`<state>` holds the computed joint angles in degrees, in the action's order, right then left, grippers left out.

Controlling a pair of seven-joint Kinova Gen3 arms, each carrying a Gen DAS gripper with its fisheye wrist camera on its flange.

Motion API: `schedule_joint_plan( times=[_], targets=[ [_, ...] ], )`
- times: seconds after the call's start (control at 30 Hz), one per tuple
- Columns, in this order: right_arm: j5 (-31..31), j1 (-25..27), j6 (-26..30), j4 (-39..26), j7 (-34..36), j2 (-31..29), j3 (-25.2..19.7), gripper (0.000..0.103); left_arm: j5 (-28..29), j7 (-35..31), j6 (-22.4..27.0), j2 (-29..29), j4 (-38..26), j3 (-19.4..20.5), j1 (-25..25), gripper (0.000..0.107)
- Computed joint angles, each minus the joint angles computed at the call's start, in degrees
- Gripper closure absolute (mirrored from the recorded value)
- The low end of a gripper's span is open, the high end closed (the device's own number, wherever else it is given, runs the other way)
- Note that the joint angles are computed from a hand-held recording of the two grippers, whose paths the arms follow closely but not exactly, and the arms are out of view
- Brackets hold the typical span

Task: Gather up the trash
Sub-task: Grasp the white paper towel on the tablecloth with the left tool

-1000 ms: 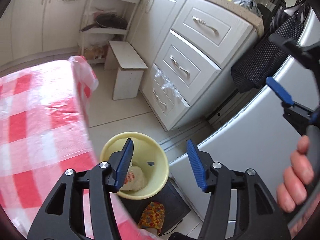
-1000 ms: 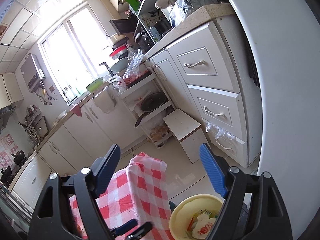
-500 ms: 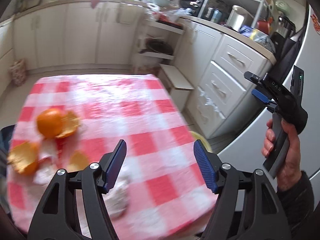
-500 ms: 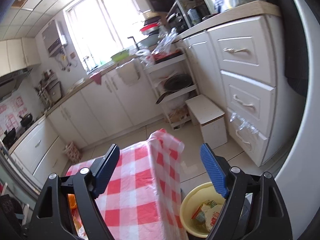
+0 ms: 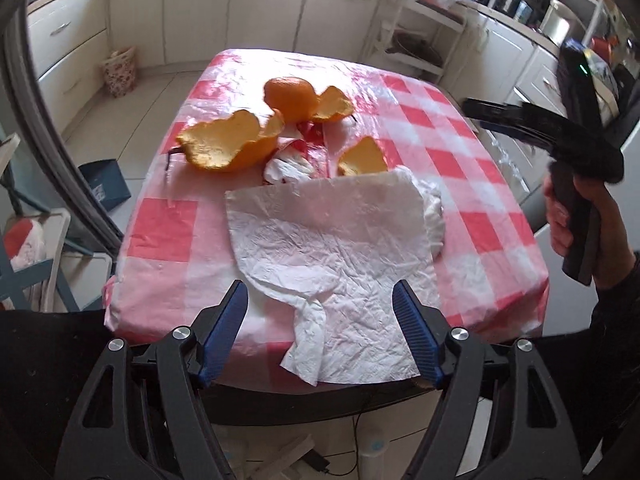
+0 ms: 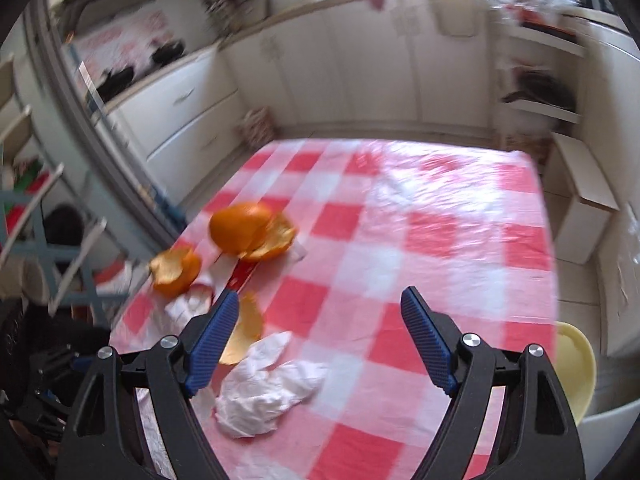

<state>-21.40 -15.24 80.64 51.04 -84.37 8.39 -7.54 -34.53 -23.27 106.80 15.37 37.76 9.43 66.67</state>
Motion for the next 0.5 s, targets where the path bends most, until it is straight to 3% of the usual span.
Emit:
schedule_joint_plan(
  times=[0.1, 0.27, 0.37, 0.43, 0.5],
  targets=[
    [3.0, -3.5, 1.4, -1.7, -0.1, 1.8, -1.4, 0.023, -0.1, -2.8, 1.8, 2.4, -2.4, -0.5, 0.6, 0.034],
    [6.6, -7.2, 2.8, -2.1, -0.6, 3.3, -1.8, 0.023, 3.1, -2.2, 0.5, 2.2, 1.2, -0.8, -1.2, 0.034],
    [7.6, -8.1, 4.3, -3.7, -1.7, 5.1, -1.6, 0.025, 3.7, -3.7, -0.4, 2.1, 2.1, -0.6, -2.0, 0.053],
    [8.0, -8.7, 5.2, -4.7, -2.3, 6.3, -1.6, 0.029, 3.4, -5.1, -0.8, 2.3, 2.0, -0.5, -2.2, 0.079],
    [8.7, -9.5, 6.0, -5.4, -2.4, 7.2, -1.6, 0.034, 4.4, -6.0, -2.1, 1.8, 2.7, -0.4, -3.1, 0.096]
  ],
)
